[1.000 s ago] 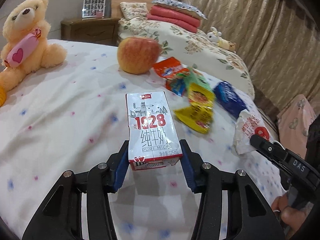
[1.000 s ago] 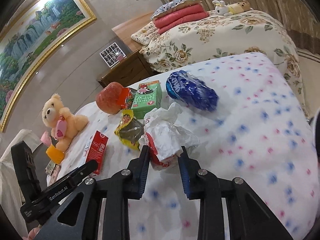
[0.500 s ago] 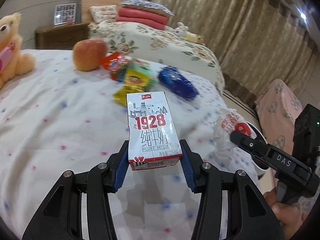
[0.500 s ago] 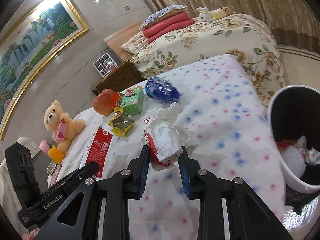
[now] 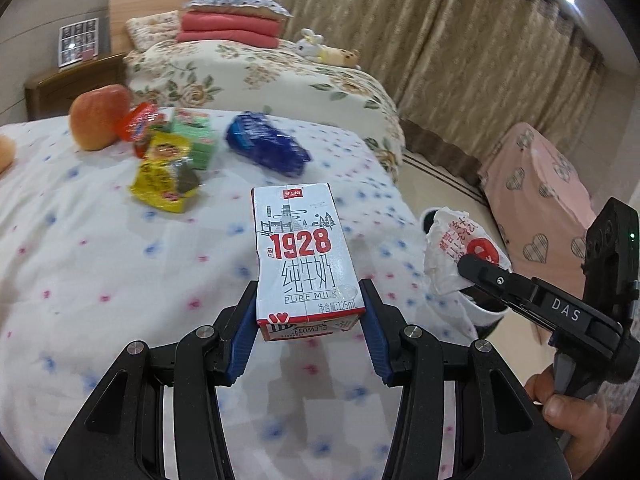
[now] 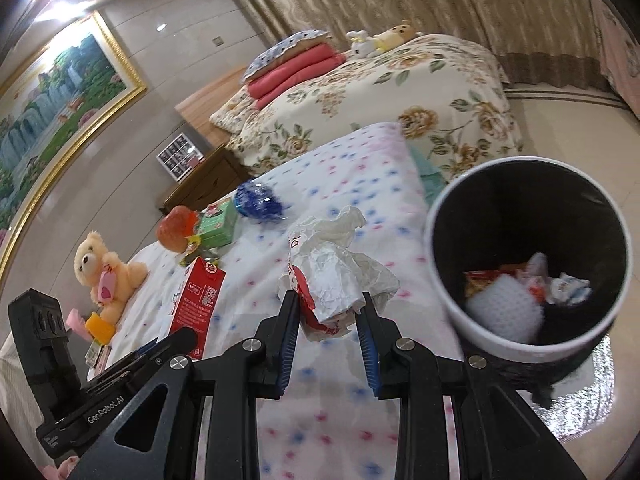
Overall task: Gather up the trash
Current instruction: 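Carry the carton and tissue over the bin and open both tools to drop them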
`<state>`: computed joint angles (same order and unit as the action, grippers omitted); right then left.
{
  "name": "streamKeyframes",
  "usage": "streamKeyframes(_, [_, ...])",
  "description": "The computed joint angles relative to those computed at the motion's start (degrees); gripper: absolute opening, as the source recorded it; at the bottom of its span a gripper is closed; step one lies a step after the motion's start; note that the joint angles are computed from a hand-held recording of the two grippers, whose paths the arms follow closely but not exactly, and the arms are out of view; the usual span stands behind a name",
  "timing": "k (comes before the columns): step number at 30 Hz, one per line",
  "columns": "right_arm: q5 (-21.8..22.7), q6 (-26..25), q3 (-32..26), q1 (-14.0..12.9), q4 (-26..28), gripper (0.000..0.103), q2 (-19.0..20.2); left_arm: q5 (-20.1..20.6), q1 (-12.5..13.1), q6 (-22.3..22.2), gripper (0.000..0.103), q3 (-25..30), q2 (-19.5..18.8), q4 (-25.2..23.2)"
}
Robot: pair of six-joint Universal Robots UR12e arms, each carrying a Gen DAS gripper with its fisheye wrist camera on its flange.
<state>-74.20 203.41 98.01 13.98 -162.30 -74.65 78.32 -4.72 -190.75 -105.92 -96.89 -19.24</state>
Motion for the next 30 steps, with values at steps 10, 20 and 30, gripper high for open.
streamKeyframes(10, [-2.1,2.1,3.1,-2.4,-0.8,0.029,-2.3,-1.6,-2.8,2.7,0.047,2.4,-1.6,-1.3])
streamKeyframes(20, [-3.7,3.5,5.1,-4.3,-1.2,0.029,-3.7,-2.5,-5.0,4.9,0.047,5.1,-3.4,-2.7])
streamKeyframes(30, [-4.2,4.2,6.1,-6.0,-0.9,0.029,-4.3,-2.8,-6.9,6.6,0.047,7.9,-5.4,-4.9])
